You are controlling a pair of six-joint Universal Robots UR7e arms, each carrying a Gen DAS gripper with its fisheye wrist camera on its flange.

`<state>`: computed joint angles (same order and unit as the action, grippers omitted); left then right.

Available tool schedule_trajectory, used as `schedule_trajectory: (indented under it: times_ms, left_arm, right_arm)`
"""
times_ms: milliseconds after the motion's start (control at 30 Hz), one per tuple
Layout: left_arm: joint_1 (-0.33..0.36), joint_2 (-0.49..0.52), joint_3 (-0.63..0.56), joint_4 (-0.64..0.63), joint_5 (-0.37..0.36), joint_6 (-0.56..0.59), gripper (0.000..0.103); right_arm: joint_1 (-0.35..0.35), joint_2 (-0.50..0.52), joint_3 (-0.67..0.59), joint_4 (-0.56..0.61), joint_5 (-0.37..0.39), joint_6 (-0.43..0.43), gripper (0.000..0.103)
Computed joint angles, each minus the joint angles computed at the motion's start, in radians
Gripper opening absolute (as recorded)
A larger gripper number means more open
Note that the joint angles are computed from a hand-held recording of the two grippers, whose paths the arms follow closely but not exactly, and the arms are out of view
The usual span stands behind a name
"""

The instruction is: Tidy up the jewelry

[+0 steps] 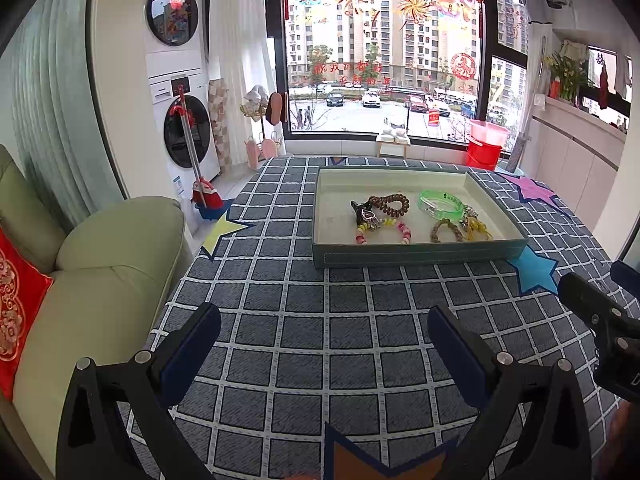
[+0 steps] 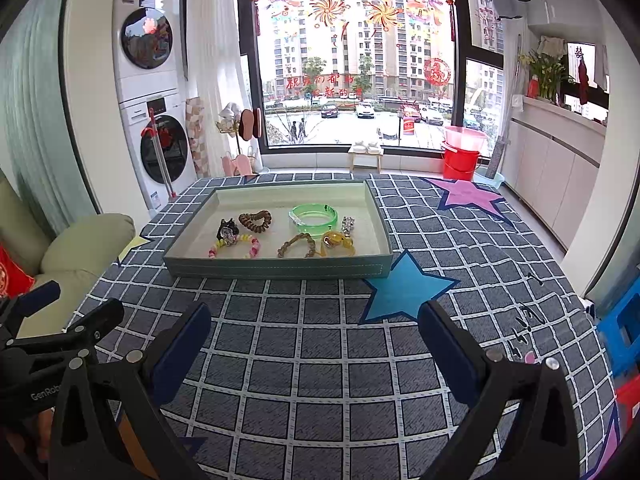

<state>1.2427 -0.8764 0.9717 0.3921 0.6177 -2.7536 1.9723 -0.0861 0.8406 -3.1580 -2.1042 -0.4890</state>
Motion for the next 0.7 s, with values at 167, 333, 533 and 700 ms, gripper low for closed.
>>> schedule_trajectory:
  times_ms: [167,333,533,700]
  left_arm:
    - [0.002,0.004,-0.005,0.013,0.0,-0.009,0.103]
    - [0.003,0.004,-0.006,0.021,0.001,-0.01,0.103]
    - [0.006,0.01,-0.018,0.042,0.007,-0.024,0.103]
    - [0.009,0.009,-0.019,0.046,0.018,-0.023,0.103]
  right_arm:
    - [0.006,0.0,0.003,0.005,-0.002,0.007,0.103]
    - [0.007,0.0,0.004,0.005,-0.002,0.01,0.103]
    - [0.005,-0.001,0.004,0.005,-0.002,0.008,0.103]
    - [0.007,0.0,0.006,0.005,-0.004,0.011,0.103]
